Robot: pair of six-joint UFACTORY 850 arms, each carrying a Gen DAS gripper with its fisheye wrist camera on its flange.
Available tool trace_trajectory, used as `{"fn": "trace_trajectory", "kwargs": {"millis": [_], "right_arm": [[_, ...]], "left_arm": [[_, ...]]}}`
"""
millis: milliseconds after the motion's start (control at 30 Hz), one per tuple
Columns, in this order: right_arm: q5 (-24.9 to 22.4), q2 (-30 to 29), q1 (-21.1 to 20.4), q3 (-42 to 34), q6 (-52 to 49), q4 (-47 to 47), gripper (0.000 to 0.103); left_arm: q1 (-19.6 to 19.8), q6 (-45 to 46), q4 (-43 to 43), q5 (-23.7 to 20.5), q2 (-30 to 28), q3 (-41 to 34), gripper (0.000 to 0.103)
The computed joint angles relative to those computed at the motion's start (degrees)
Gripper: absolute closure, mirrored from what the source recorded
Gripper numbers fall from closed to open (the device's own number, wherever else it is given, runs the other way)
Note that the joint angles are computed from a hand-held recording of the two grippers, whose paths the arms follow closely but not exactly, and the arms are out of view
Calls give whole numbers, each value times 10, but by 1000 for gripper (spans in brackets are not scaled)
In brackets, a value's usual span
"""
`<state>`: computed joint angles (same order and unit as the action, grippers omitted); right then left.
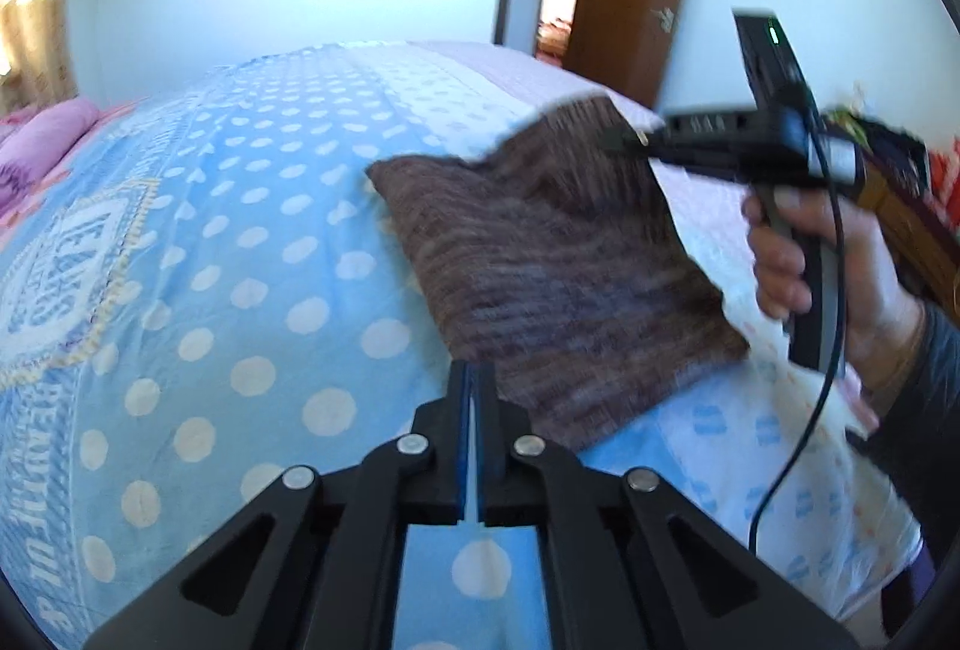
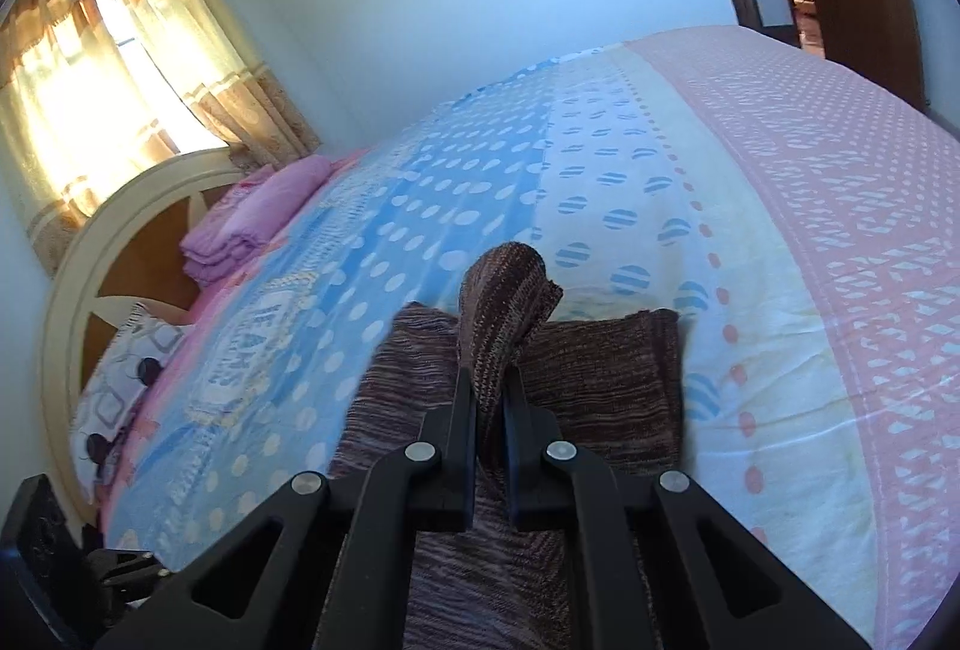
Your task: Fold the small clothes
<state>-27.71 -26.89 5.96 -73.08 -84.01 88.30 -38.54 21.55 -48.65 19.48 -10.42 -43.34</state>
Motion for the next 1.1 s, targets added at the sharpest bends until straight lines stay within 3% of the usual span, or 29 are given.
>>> {"fn": "trace_trajectory", "kwargs": {"millis": [67,133,200,233,333,433,567,633,667,700,833,1100], "right_arm": [[15,-18,-3,-19,37,-38,95],[32,-36,-10,-37,79,-71,90],[28,-70,-22,-69,165,-151,53],[30,-77,-25,-75,181,-167,52],[-4,-108,-41,-97,184,-179,52],[-63,-131,-58,-115,148,-132,52],[-124,-169,-62,-166,179,-146,52],[-130,-183,-55,-185,188,-150,52],[-129,-187,-52,-191,192,-150,54],[-140,-192,-51,-198,198,-152,84],[-137,-162,-48,-161,161,-105,84],[-139,-52,-33,-49,74,-26,85]], "left_arm": [[12,-81,69,-1,-10,-4,92],[26,-142,118,-19,-32,-21,65],[28,-159,126,-21,-50,-33,51],[30,-159,125,-27,-61,-42,46],[39,-189,152,-47,-96,-69,46],[49,-313,278,-56,-117,-83,45],[57,-428,395,-49,-129,-95,45],[61,-471,439,-53,-137,-106,46],[64,-513,483,-49,-139,-109,51],[64,-530,506,-47,-142,-111,70],[51,-437,420,-49,-122,-100,83],[30,-319,295,-35,-30,-27,85]]}}
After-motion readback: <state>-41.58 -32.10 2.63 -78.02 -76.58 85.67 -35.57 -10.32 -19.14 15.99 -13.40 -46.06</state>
